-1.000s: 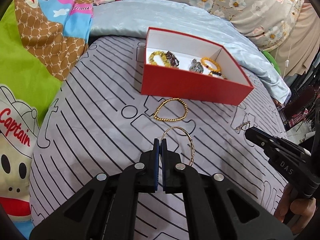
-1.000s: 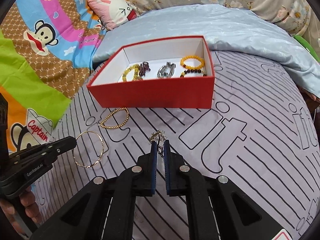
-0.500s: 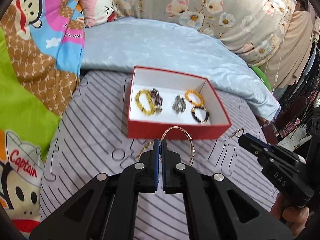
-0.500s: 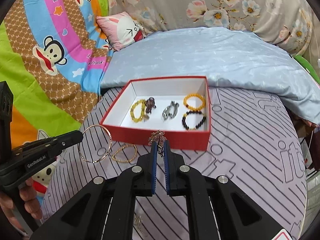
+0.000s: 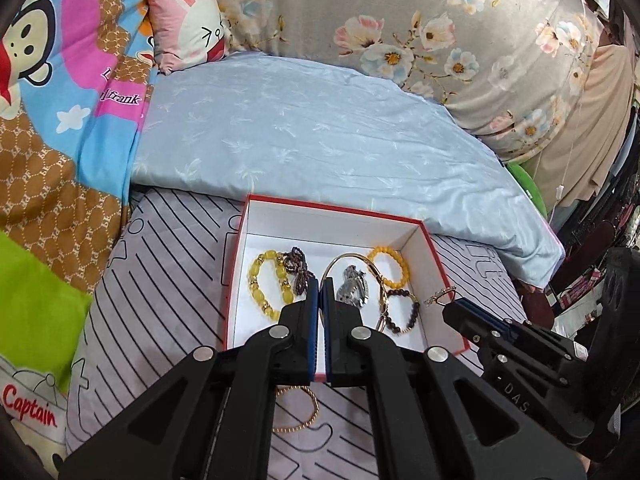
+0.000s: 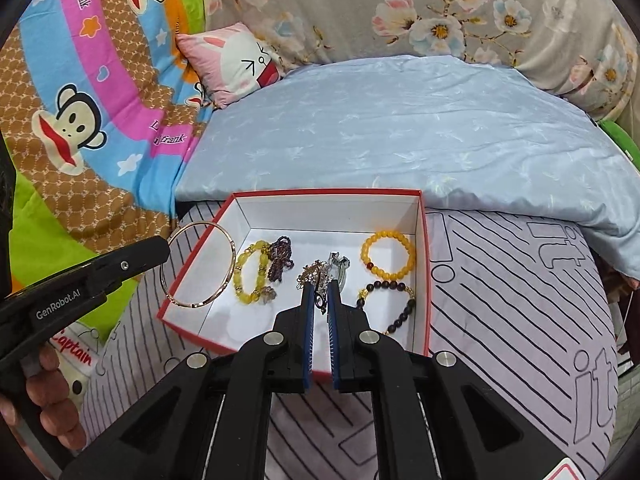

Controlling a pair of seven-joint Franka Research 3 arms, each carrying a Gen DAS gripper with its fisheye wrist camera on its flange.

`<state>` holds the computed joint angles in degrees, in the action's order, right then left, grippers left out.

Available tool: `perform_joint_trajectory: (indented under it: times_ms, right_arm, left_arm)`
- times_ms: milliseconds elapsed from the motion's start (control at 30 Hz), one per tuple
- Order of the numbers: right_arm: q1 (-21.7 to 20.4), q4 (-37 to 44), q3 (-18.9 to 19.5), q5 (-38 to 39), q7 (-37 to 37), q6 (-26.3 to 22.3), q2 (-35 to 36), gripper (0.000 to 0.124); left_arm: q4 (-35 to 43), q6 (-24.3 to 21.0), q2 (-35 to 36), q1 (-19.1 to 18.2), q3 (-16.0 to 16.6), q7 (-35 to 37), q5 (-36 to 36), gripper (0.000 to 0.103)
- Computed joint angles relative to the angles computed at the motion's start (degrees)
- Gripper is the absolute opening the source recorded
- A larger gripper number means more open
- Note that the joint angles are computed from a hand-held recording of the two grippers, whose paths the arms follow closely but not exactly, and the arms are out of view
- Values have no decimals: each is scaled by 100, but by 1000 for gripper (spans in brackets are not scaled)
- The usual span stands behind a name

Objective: Organize jewelry
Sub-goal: 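Carry the bangle and silver chain into the red box and open both tools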

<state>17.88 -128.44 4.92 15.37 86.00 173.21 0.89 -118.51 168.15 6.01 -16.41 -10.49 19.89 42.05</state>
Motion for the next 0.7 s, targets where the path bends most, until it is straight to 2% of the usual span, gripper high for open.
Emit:
perform_joint_trajectory:
  times_ms: [333, 500, 533, 600, 667, 700]
  right_arm:
    - [17, 410, 58, 293, -260, -113, 584, 6]
    - [119, 535, -69, 11, -7, -183, 756, 8]
    - [148, 522, -108, -81, 75, -143, 761, 10]
    - [244, 499, -237, -397, 344, -87, 757, 25]
    - [329, 430, -355, -700, 637, 20, 716, 34]
    - [347, 387, -386, -816, 739, 64, 680, 36]
  left_arm:
    - [280, 103, 561, 3, 63, 618, -624, 0]
    - [398, -29, 722, -49, 112, 862, -803, 0]
    - [394, -65, 724, -59, 134, 875, -825, 0]
    - [358, -116, 695, -136, 261, 690, -693, 0]
    - [287, -182, 625, -190, 360, 461, -468, 0]
    - [246, -205, 584, -195, 384, 362, -368, 0]
